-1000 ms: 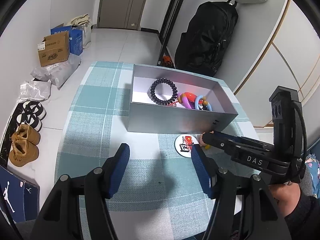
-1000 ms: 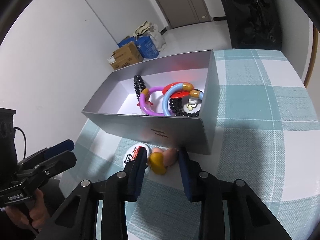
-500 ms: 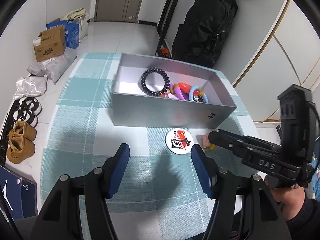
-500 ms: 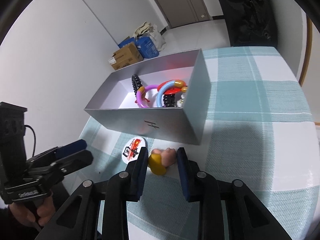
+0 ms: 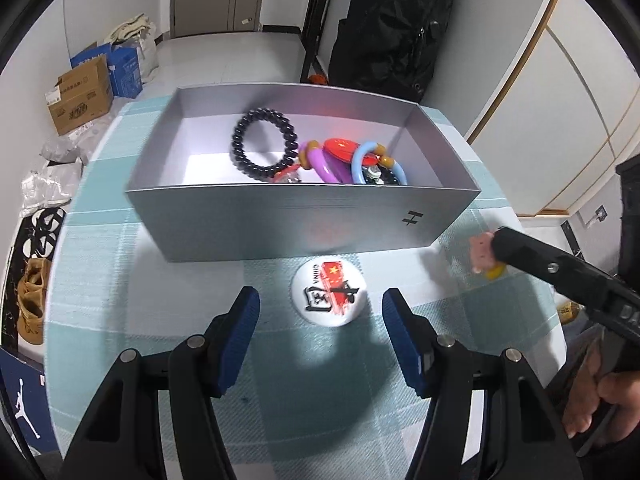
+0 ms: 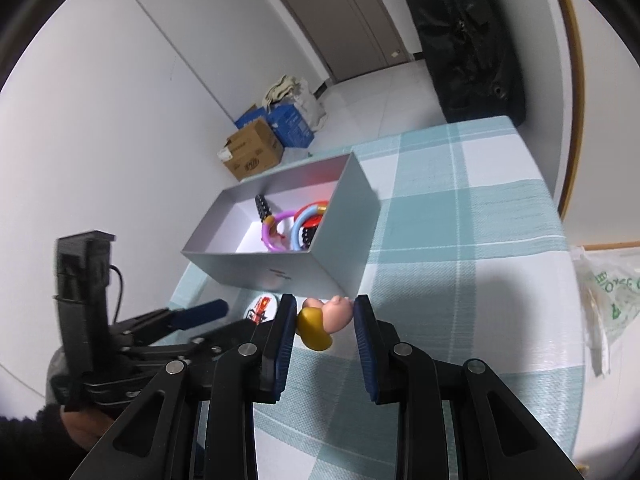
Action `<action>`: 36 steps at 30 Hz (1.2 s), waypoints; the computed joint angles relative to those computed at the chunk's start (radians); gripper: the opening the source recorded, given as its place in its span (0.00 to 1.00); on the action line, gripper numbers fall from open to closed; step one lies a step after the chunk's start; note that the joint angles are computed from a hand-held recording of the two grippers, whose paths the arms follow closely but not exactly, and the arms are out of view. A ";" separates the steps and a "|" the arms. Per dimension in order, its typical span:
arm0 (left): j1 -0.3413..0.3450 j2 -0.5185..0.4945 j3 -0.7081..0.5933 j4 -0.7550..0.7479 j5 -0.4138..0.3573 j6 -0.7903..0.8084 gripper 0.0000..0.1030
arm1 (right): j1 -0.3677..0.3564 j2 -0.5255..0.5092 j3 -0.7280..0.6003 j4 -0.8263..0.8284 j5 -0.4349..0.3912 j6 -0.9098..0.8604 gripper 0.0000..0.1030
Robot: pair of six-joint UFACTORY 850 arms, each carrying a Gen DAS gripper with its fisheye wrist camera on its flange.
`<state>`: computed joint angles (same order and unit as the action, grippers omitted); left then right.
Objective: Organize jewelry
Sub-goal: 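Hold the figurine with the right gripper while the left gripper grasps the white China badge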
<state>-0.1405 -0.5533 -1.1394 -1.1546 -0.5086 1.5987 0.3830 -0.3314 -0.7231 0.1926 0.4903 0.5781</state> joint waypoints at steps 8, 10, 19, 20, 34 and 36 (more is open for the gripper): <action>-0.026 0.010 0.017 -0.024 0.055 0.031 0.53 | -0.003 0.036 0.037 0.012 0.036 -0.004 0.27; -0.032 0.015 0.026 -0.044 0.079 0.061 0.46 | -0.005 0.046 0.049 0.012 0.043 0.005 0.27; -0.047 0.040 0.067 -0.124 0.106 0.212 0.36 | 0.001 0.067 0.066 0.032 0.058 -0.015 0.27; -0.046 0.042 0.069 -0.118 0.101 0.207 0.36 | 0.000 0.066 0.066 0.031 0.058 -0.012 0.27; -0.013 0.082 0.091 -0.153 0.021 0.229 0.36 | 0.004 0.063 0.063 0.048 0.053 -0.018 0.27; -0.005 0.084 0.087 -0.170 0.003 0.235 0.36 | 0.005 0.062 0.061 0.044 0.054 -0.015 0.27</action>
<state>-0.1453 -0.4688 -1.0524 -1.3242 -0.5057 1.8335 0.3879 -0.2697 -0.6624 0.2368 0.5441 0.5632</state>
